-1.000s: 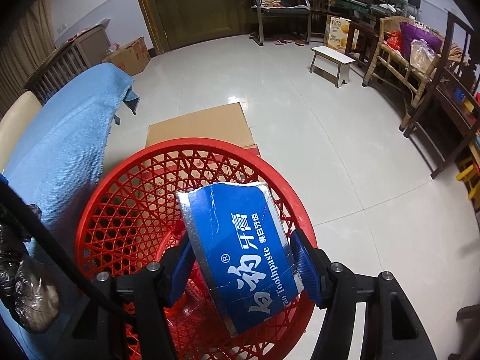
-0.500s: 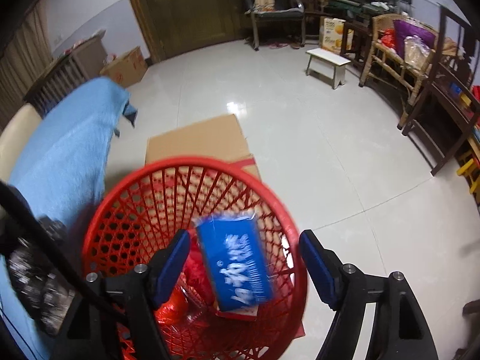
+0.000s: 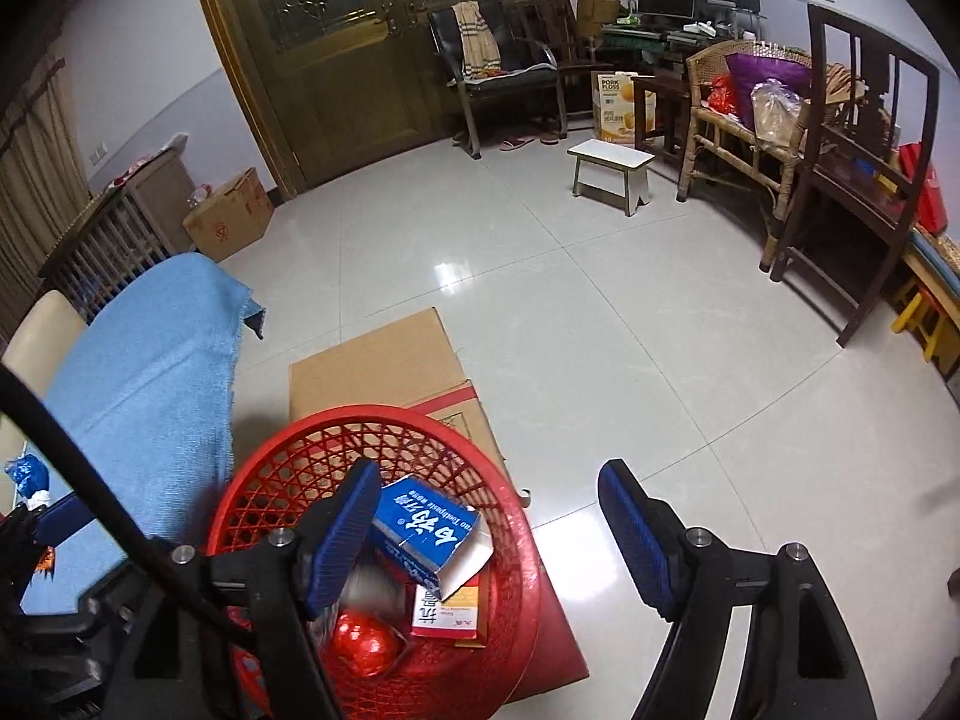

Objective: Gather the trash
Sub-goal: 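Move both tools back over the remaining trash on the table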

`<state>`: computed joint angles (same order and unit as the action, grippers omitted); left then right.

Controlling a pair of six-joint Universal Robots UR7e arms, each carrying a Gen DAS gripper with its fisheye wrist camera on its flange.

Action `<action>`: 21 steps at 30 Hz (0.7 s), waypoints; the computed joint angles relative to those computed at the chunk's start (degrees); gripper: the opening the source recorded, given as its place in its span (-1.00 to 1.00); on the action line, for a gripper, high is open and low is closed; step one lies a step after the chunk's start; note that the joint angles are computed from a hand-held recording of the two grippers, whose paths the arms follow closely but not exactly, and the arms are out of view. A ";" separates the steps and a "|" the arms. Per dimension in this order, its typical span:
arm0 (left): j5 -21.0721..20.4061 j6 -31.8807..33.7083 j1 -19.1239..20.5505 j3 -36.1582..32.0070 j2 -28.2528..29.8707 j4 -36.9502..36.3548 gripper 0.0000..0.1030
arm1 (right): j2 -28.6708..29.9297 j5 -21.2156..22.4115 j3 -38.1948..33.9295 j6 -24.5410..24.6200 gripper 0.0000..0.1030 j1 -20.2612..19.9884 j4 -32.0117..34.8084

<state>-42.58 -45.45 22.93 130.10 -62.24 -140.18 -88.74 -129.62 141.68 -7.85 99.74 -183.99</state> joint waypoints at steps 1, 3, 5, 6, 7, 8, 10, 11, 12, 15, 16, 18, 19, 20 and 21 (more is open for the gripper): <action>0.61 -1.31 -0.11 0.46 -1.11 1.29 0.61 | 0.11 0.07 0.09 0.03 0.52 0.44 0.08; 2.27 -5.61 -0.74 2.02 -5.01 5.89 0.62 | 1.37 -0.25 -0.12 0.62 0.52 2.24 0.36; 3.63 -10.36 -1.28 3.05 -8.53 11.48 0.62 | 2.94 -0.45 -0.38 0.93 0.52 4.08 0.38; 4.12 -12.14 -1.39 3.67 -10.24 13.61 0.62 | 3.80 -0.54 -0.54 1.09 0.52 5.00 0.43; 4.51 -14.08 -1.60 4.26 -12.01 15.93 0.62 | 5.32 -0.72 -0.96 1.44 0.52 6.56 0.69; 4.90 -15.97 -1.76 4.82 -13.82 18.34 0.62 | 6.13 -0.80 -1.13 1.68 0.52 7.53 0.87; 5.50 -19.94 -2.35 5.74 -17.09 23.28 0.62 | 8.82 -1.04 -1.73 2.41 0.52 10.14 0.90; 5.76 -21.75 -2.61 6.27 -18.93 25.70 0.62 | 9.60 -1.09 -1.87 2.64 0.52 10.89 0.92; 5.93 -23.29 -2.85 6.72 -20.59 27.88 0.62 | 10.77 -1.18 -2.20 3.02 0.52 11.98 1.15; 6.33 -28.26 -3.75 7.91 -25.59 34.67 0.62 | 14.16 -1.48 -3.16 4.08 0.52 15.15 1.63; 6.36 -29.84 -4.03 8.26 -27.12 36.82 0.62 | 15.25 -1.65 -3.55 4.35 0.52 16.18 1.83; 6.35 -32.91 -4.50 8.71 -30.07 41.11 0.62 | 17.03 -1.75 -4.37 4.82 0.52 17.88 2.63; 6.33 -34.07 -4.70 8.94 -31.04 42.48 0.62 | 18.19 -1.75 -4.91 5.27 0.52 18.98 3.20; 6.23 -35.87 -5.01 9.19 -32.60 44.84 0.63 | 18.92 -1.72 -5.22 5.38 0.52 19.67 3.47; 6.09 -37.55 -5.29 9.44 -34.16 47.06 0.63 | 19.72 -1.79 -5.49 5.50 0.52 20.44 3.64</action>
